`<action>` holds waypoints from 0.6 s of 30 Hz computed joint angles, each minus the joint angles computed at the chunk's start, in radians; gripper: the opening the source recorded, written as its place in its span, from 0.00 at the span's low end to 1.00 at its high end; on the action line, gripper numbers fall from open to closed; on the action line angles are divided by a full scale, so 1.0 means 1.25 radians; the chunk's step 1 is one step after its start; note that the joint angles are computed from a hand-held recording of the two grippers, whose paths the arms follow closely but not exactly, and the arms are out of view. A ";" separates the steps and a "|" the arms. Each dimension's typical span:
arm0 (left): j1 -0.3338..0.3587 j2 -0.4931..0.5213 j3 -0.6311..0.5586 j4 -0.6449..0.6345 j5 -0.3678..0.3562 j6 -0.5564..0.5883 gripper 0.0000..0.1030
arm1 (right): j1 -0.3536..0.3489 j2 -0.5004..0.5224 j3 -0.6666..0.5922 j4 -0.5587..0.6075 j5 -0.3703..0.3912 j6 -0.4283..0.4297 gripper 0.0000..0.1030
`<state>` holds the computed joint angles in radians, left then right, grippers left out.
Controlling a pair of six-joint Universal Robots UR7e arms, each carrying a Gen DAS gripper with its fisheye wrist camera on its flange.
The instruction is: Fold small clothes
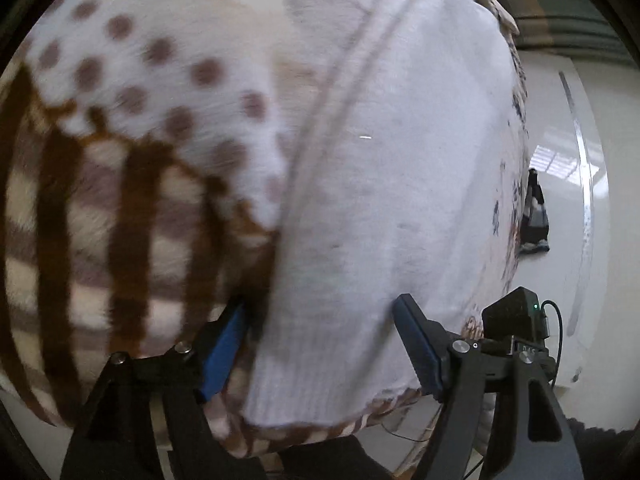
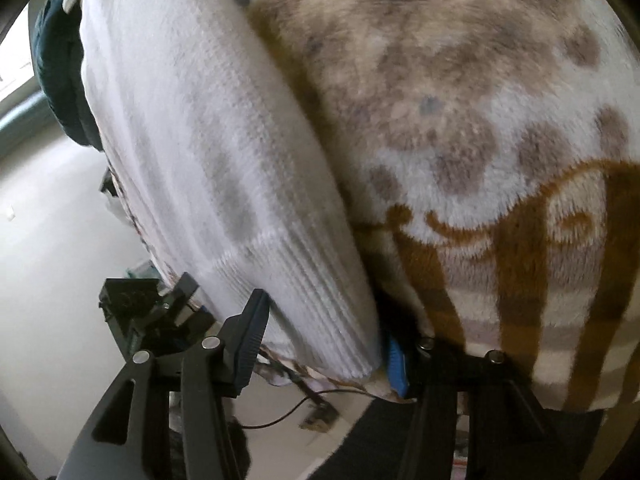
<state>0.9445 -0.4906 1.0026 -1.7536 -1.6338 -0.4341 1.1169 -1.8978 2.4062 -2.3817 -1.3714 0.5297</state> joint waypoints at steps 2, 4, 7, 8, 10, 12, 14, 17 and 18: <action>-0.003 -0.014 0.016 -0.017 -0.016 0.009 0.48 | -0.007 -0.010 0.016 -0.029 0.021 0.003 0.53; -0.008 -0.019 0.017 -0.006 -0.013 0.003 0.19 | -0.004 -0.009 0.029 -0.066 0.040 0.014 0.51; -0.001 -0.041 0.046 -0.037 -0.037 -0.019 0.13 | 0.021 -0.002 0.031 -0.095 0.026 0.018 0.17; -0.004 -0.044 0.048 -0.037 -0.036 -0.024 0.12 | 0.044 0.009 0.030 -0.118 0.009 0.033 0.16; -0.010 -0.052 0.042 -0.032 -0.033 -0.032 0.12 | 0.071 0.007 0.027 -0.133 -0.010 0.059 0.14; -0.016 -0.047 0.026 -0.030 -0.049 -0.040 0.12 | 0.109 -0.007 0.020 -0.137 -0.033 0.093 0.13; -0.021 -0.045 0.007 -0.036 -0.077 -0.045 0.12 | 0.146 -0.019 0.003 -0.134 -0.053 0.122 0.13; -0.022 -0.024 -0.058 -0.023 -0.129 -0.056 0.12 | 0.206 -0.034 -0.036 -0.123 -0.090 0.162 0.13; -0.025 -0.011 -0.089 -0.016 -0.140 -0.057 0.12 | 0.226 -0.030 -0.049 -0.124 -0.105 0.173 0.13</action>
<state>0.9131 -0.5038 0.8917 -1.7733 -1.8093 -0.5059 1.4000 -1.9353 2.3452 -2.5373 -1.5031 0.7460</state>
